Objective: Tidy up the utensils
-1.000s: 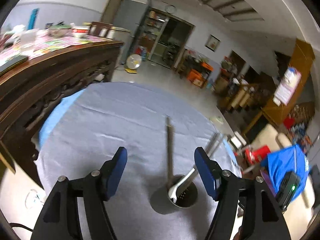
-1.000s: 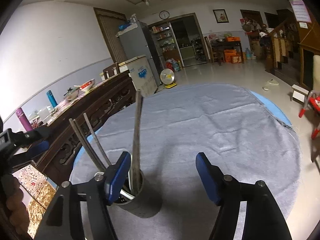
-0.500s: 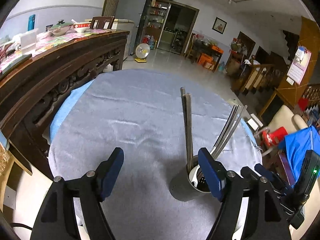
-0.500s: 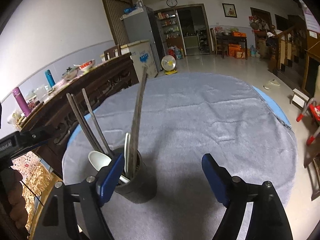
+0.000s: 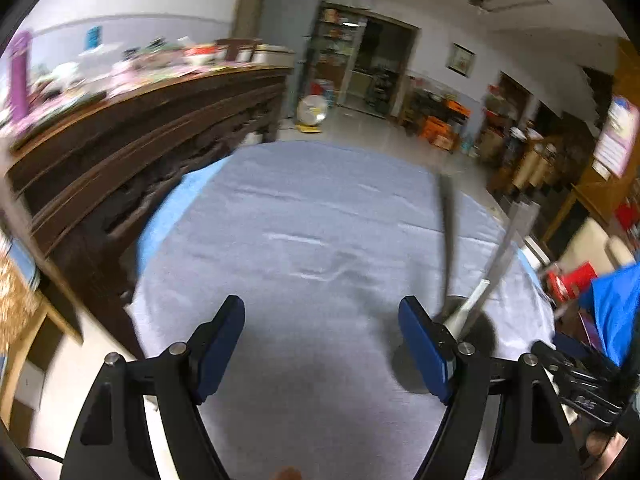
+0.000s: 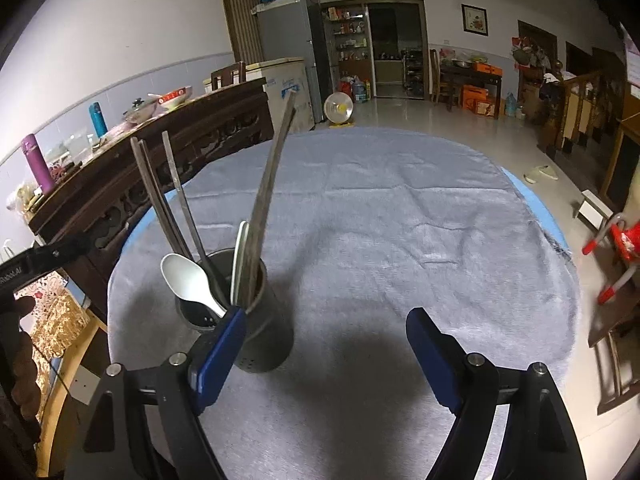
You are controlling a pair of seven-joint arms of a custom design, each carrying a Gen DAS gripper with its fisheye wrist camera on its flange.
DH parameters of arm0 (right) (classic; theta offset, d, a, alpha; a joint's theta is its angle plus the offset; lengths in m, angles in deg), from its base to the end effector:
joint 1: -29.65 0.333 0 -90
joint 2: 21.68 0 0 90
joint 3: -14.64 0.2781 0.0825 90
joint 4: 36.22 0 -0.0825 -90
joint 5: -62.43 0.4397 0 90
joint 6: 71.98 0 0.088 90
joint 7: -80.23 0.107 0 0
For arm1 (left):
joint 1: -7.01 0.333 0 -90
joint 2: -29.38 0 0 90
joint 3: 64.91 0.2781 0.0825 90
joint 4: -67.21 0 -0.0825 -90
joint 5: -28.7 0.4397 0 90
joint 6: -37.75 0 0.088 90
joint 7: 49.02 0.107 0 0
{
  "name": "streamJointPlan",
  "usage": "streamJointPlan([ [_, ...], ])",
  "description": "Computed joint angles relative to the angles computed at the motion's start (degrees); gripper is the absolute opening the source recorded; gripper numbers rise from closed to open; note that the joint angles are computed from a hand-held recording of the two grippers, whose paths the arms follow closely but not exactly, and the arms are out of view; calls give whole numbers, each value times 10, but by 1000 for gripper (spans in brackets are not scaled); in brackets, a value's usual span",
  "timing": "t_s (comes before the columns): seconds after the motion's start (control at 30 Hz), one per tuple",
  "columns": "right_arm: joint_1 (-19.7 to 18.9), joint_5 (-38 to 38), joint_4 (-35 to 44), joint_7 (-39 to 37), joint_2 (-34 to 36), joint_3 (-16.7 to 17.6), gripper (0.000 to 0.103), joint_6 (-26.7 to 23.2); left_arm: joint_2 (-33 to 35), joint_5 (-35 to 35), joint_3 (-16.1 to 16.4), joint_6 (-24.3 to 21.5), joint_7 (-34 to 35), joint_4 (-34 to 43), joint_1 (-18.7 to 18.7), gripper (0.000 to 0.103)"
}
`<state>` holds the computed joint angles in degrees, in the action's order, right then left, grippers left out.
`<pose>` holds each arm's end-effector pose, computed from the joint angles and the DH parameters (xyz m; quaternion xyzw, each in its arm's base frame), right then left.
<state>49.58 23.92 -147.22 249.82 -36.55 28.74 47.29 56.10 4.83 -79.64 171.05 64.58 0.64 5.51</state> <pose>0.4917 0.3089 0.6022 -0.4422 0.8086 -0.2989 0.2477 0.7556 -0.1756 0.5870 -0.4843 0.7707 -0.4026 0.0972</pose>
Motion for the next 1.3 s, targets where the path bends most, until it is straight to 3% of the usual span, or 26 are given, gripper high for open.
streamJointPlan([
  [0.13,1,3,7,-8,9,-2,87,7,21,29,12,-13,-38,30,-9,80],
  [0.33,10,1,32,-32,32,-3,87,-10,-8,27,-5,1,6,-6,-14,89],
  [0.77,31,-31,67,-39,44,0,88,-52,-51,27,-8,18,48,-55,-39,97],
  [0.93,34,-32,67,-40,41,-1,88,-63,-68,19,-8,32,69,-76,-44,98],
  [1.3,33,-39,68,-38,35,3,89,-71,-61,8,-6,12,72,-58,-48,98],
])
